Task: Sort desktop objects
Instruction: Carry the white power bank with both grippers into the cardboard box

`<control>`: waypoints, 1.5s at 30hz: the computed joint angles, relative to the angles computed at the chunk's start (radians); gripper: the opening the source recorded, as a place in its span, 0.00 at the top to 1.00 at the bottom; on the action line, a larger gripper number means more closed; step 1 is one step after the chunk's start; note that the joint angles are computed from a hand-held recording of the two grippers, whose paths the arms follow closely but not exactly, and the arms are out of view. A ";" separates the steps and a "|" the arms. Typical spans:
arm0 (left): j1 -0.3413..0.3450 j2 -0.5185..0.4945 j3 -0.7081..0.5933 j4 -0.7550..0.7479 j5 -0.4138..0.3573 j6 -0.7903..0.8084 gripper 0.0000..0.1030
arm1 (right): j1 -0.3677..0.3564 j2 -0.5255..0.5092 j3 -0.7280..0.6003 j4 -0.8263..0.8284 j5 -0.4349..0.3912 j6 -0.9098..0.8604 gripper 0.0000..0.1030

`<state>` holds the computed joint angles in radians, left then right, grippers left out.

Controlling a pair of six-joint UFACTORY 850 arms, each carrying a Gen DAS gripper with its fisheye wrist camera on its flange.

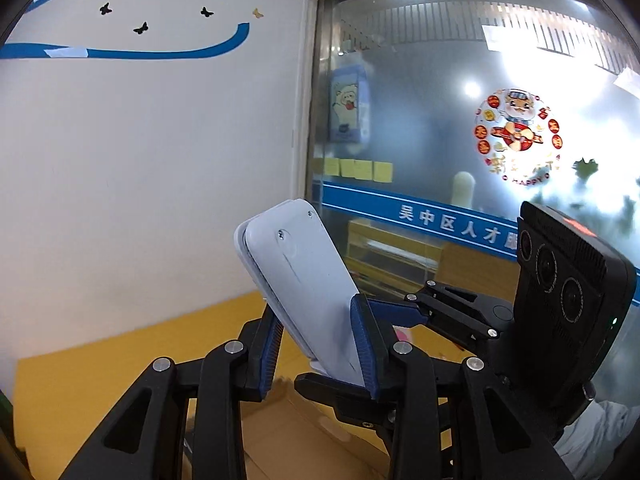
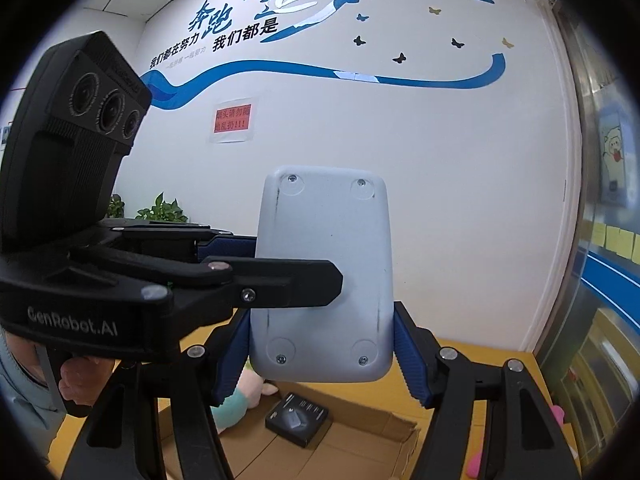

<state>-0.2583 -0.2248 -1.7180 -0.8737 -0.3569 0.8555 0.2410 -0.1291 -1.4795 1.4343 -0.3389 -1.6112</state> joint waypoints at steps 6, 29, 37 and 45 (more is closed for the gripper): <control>0.070 -0.179 -0.186 0.033 -0.113 -0.077 0.68 | -0.002 -0.181 -0.209 -0.313 -0.046 0.370 0.37; 0.103 -0.740 -0.515 0.149 -0.452 -0.371 0.68 | -0.055 -0.644 -0.399 -0.781 -0.244 1.060 0.37; 0.082 -0.812 -0.567 0.251 -0.510 -0.479 0.68 | -0.055 -0.690 -0.388 -0.826 -0.303 1.169 0.37; 0.087 -0.849 -0.595 0.229 -0.529 -0.513 0.67 | -0.049 -0.720 -0.412 -0.883 -0.309 1.228 0.37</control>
<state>-0.1711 -1.0733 -2.3131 -0.6444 -0.8857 0.3427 0.1918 -0.8491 -1.8914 0.5513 -0.6476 -0.3830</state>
